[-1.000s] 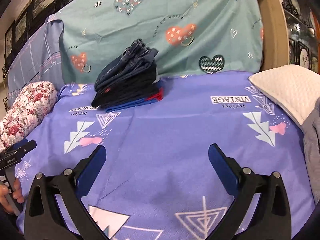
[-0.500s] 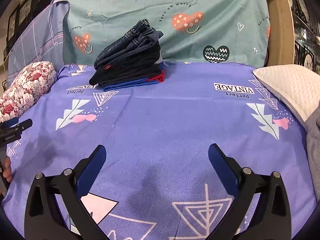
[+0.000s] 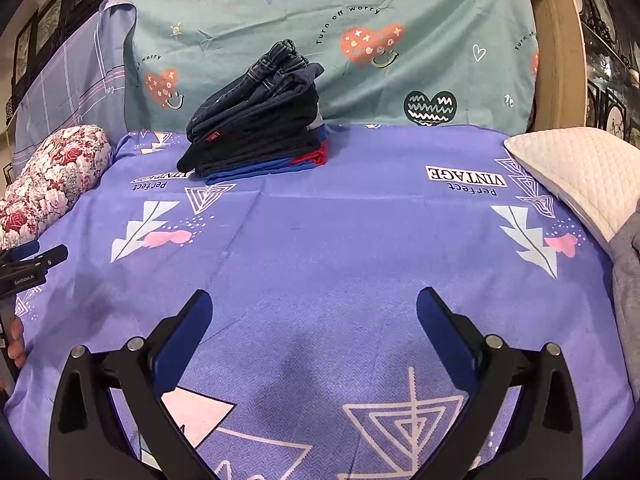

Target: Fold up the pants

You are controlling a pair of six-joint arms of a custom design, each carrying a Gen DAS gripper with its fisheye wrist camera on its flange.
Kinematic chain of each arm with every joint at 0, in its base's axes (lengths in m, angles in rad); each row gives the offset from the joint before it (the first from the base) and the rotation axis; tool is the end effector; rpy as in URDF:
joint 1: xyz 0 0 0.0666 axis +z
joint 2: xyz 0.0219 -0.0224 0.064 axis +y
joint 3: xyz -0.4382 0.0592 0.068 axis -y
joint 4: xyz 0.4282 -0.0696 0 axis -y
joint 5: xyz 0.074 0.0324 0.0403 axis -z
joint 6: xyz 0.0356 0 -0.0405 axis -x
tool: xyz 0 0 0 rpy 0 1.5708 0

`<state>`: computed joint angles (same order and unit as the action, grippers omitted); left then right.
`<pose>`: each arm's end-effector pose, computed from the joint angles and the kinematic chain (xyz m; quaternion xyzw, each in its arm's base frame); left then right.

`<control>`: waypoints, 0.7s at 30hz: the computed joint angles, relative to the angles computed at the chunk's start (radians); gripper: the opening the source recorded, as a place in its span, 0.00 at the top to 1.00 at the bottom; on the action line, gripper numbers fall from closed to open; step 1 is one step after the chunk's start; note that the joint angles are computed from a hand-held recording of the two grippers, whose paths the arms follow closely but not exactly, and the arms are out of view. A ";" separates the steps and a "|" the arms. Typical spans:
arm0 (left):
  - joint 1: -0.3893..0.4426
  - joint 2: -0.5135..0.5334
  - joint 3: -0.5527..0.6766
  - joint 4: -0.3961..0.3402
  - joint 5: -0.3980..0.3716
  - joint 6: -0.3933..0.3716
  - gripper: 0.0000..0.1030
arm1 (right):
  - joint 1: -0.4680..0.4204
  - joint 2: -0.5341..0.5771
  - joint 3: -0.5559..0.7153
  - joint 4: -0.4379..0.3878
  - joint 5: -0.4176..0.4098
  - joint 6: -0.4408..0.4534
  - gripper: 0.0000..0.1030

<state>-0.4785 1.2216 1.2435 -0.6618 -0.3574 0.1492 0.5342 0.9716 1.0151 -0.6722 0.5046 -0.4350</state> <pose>0.4050 -0.1965 0.5107 0.0654 0.8806 0.0147 0.4691 0.3047 0.1598 0.4874 0.0704 0.8674 0.0079 0.4925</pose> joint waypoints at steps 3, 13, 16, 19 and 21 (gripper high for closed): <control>0.000 0.001 0.001 -0.003 0.000 0.003 0.02 | -0.003 -0.001 -0.001 -0.002 -0.001 -0.007 0.01; -0.002 0.005 0.002 -0.010 -0.013 0.006 0.02 | -0.008 0.000 0.001 -0.007 -0.005 -0.014 0.01; -0.002 0.004 0.001 -0.008 -0.013 0.004 0.02 | -0.009 0.000 0.001 -0.008 -0.004 -0.016 0.01; -0.001 0.005 0.001 -0.009 -0.014 0.005 0.02 | -0.010 -0.002 -0.001 -0.008 -0.004 -0.019 0.01; 0.000 0.005 0.002 -0.011 -0.012 0.006 0.02 | -0.011 -0.002 -0.001 -0.008 -0.004 -0.020 0.01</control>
